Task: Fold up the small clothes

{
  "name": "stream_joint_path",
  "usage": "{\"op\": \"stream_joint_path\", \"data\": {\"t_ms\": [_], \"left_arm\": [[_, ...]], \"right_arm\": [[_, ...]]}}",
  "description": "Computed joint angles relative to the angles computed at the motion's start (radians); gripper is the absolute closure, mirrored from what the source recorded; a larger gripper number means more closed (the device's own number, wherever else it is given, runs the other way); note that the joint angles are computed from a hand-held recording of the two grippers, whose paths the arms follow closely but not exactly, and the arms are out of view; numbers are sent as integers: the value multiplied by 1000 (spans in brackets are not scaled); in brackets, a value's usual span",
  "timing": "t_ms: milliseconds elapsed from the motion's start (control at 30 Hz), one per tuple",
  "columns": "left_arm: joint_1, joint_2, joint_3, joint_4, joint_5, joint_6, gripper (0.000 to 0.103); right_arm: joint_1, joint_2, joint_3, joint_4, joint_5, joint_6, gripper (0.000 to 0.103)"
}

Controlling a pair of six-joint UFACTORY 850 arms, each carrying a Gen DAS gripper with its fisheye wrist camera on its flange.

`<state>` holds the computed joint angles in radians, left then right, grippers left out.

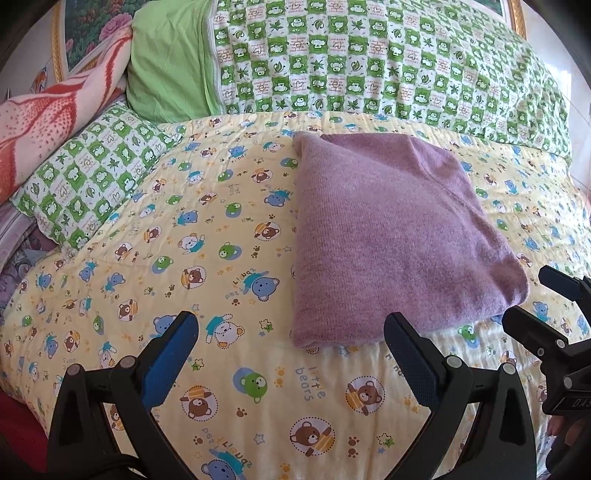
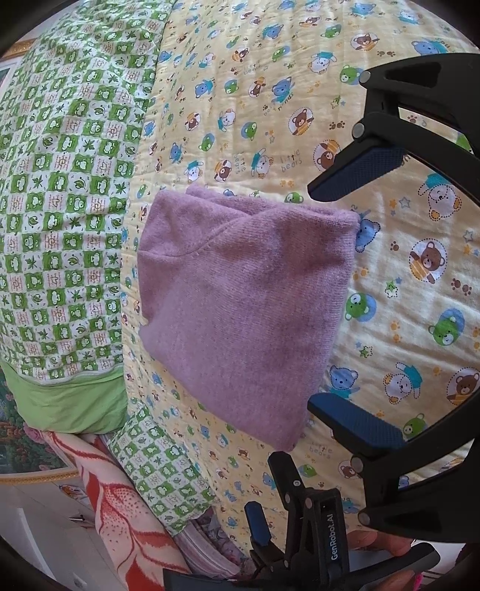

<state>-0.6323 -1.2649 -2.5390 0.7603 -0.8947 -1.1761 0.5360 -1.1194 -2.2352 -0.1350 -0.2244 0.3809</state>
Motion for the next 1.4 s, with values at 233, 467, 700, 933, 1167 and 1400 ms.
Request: {"op": "stream_joint_path", "data": {"t_ms": [233,467,700,933,1167,1400], "left_arm": [[1,-12,-24,-5,-6,16,2],[3,-20,-39,-16,-8,29,2],[10,-36,-70,-33,-11,59,2],[15,-50,-95,-46,-15,79,2],[18,-51,-95,-52,-13,88,2],[22,-69,-126,-64,-17,111,2]], "right_arm": [[-2,0,-3,-3,8,0,0],[-2,-10,-21,12,-1,-16,0],[-3,-13,-27,32,-4,-36,0],[-3,-14,-28,31,-4,-34,0],[-1,-19,-39,15,-10,-17,0],[-3,-22,-46,10,-16,-8,0]]}}
